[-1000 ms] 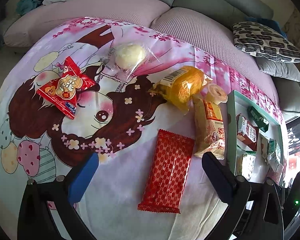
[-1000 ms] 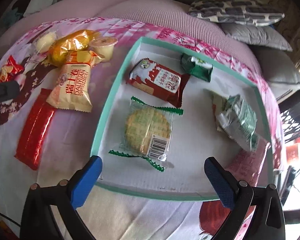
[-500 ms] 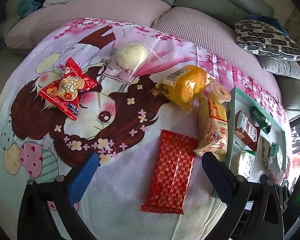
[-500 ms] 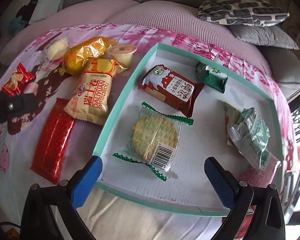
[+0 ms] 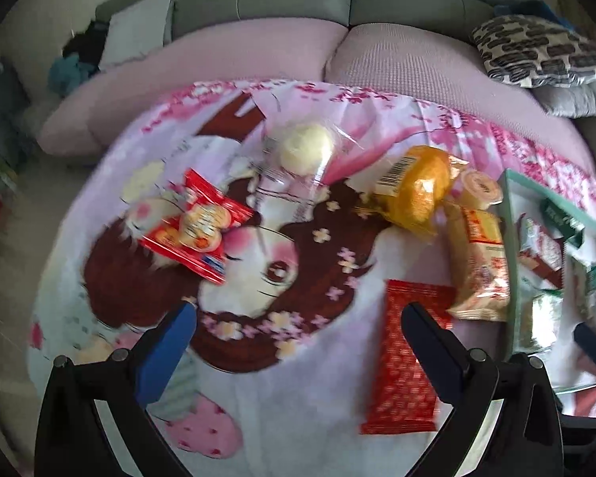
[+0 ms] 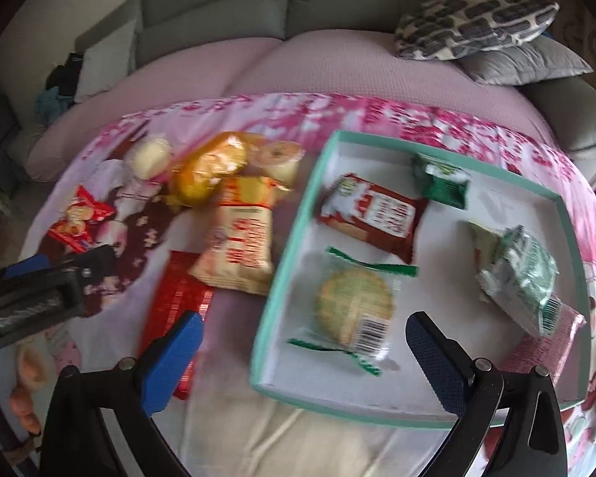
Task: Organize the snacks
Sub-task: 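Withdraw both open tools from the tray back to the snack pile, then move right tool to red patterned packet while left tool reaches red cartoon bag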
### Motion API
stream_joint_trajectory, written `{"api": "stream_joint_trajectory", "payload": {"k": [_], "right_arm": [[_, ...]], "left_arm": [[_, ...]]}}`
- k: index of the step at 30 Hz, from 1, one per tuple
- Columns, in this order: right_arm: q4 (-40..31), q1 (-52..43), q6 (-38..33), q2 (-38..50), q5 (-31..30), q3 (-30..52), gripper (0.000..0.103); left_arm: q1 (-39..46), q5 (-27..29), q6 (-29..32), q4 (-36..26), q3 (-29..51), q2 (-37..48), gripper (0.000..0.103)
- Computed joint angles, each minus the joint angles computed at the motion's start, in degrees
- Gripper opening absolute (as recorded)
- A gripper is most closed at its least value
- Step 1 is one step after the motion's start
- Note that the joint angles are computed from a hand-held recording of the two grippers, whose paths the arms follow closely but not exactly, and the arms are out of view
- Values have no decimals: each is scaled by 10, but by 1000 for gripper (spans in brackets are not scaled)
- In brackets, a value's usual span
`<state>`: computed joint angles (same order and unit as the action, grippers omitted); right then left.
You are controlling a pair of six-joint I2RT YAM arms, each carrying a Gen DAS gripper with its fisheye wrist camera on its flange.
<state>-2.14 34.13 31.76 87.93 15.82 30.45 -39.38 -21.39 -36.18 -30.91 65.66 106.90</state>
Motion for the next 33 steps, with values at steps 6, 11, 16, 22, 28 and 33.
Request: {"api": "stream_joint_trajectory", "payload": {"k": [6,11,16,22,28,33], "right_arm": [[11,44,16,11,5,12,103],[17,58,30,44,1,32,103],[17,75,43,79,-2,55,103],[16,87,50,122,-5,85,103],[-14,106,61,160,21,122,103],[-22,110,67,157,30,125,103]], "left_arm": [[22,-17,12,-4,-18,-16,103],[46,-17,8,0,-37,-28,103],[70,-13,5,3,-50,-28,103],[92,3,12,12,-59,-20,102],[109,17,14,18,-64,-20,103],[123,24,11,21,-70,-26,102]]}}
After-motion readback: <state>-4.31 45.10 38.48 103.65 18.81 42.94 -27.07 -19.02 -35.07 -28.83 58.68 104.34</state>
